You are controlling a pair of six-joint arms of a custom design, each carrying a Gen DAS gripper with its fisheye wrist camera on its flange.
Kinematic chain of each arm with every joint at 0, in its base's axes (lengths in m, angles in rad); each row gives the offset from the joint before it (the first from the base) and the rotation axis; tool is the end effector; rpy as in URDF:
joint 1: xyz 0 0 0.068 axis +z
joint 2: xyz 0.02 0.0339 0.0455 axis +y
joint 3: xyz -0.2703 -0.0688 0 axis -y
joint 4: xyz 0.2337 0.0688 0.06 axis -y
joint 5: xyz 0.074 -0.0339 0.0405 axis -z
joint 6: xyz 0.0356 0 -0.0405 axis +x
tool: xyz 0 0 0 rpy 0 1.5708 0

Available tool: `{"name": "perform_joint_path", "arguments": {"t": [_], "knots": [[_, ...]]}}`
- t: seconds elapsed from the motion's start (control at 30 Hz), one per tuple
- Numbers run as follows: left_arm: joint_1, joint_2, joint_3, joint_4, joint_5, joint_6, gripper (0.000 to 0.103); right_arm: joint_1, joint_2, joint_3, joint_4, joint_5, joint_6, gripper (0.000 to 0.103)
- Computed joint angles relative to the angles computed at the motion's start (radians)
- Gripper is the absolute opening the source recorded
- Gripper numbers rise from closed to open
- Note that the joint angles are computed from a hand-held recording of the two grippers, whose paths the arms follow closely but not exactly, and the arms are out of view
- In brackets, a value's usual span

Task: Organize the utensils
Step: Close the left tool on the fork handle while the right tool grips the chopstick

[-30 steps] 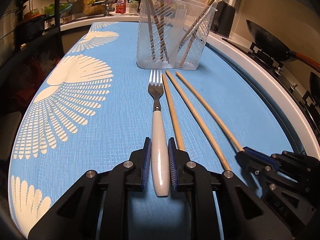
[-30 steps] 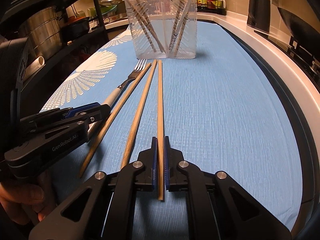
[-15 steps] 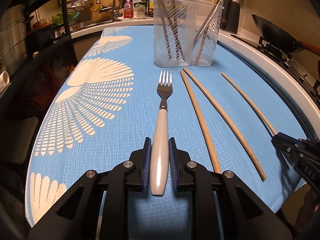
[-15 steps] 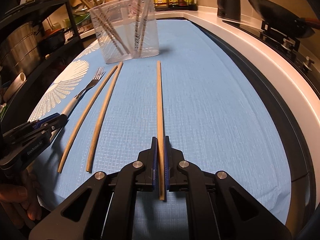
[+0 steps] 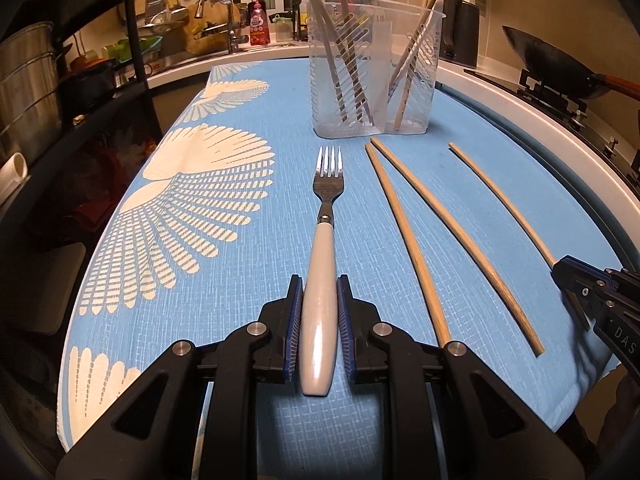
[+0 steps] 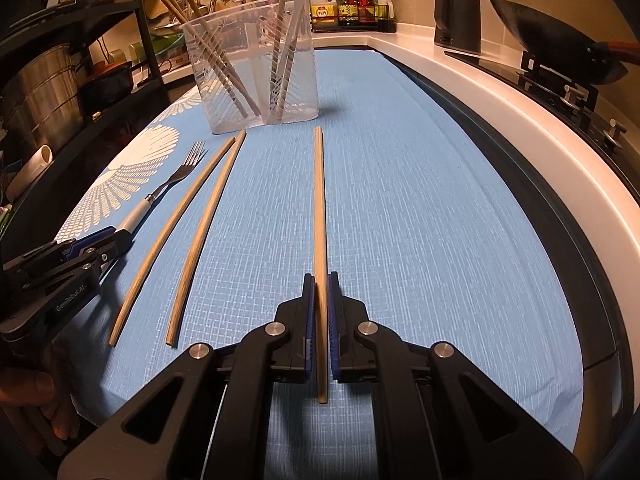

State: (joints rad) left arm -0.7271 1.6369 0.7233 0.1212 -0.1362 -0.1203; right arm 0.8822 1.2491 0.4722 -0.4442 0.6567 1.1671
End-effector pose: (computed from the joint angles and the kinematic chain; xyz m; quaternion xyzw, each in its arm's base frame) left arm 0.2310 -0.1990 0.1570 0.2511 0.8886 -0.0983 0.3710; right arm 0.1301 0.1238 0.1529 0.1879 0.9147 -0.0242 0.3569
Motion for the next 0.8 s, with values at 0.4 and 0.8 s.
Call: {"name": "perform_joint_path", "arguments": {"t": [0.4, 0.8], "knots": [[0.001, 0.002, -0.019, 0.038, 0.001, -0.007, 0.018, 0.033, 0.008, -0.025, 0.031, 0.055, 0.012, 0.007], [-0.003, 0.000, -0.038, 0.072, -0.008, -0.004, 0.018, 0.044, 0.033, -0.017, 0.041, 0.071, 0.014, 0.007]]}}
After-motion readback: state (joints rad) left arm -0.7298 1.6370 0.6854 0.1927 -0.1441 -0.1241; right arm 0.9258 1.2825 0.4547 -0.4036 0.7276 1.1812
